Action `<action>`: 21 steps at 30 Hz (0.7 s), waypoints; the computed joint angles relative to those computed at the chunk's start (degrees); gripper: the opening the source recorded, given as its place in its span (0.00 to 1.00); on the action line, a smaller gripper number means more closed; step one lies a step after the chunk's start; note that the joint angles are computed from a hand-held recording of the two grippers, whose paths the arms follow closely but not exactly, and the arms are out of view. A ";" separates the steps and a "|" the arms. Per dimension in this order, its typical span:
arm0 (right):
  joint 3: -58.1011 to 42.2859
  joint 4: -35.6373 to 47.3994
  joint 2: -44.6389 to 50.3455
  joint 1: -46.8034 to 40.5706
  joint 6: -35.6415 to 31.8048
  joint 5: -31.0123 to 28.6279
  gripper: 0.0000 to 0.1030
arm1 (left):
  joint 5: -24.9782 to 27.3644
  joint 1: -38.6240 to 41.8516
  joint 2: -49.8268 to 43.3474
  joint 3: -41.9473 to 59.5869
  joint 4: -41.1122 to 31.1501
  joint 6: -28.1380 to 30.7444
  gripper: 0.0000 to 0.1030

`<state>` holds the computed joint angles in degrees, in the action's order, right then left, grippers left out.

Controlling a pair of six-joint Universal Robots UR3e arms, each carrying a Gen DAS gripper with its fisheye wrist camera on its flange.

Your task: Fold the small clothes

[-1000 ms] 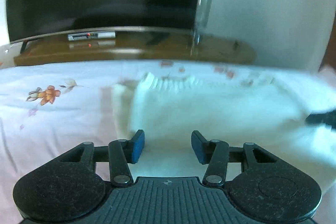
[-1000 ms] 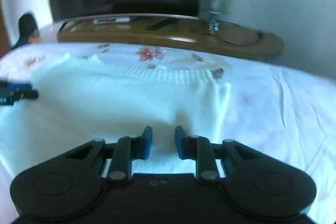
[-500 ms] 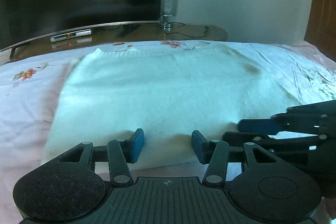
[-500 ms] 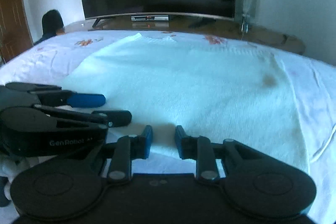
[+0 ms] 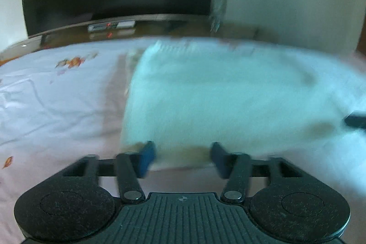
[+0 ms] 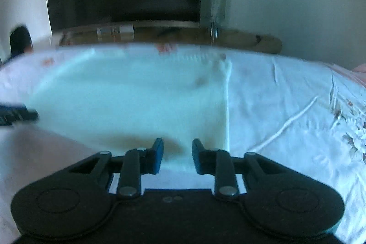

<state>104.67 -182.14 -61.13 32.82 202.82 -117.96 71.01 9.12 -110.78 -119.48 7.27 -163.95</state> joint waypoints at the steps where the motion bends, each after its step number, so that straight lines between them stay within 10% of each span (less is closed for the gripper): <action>1: -0.02 1.00 -0.11 -0.46 0.61 0.42 0.29 | 0.28 -0.21 -0.11 -0.82 1.63 -0.45 0.64; 15: 1.83 6.85 -3.73 -3.35 -0.30 6.08 0.32 | 4.72 -2.68 1.04 2.75 -4.24 -0.71 0.72; 21: 6.73 -3.65 -1.71 -3.82 -4.19 6.42 0.33 | 5.02 -0.53 3.40 -0.47 -4.24 4.17 0.74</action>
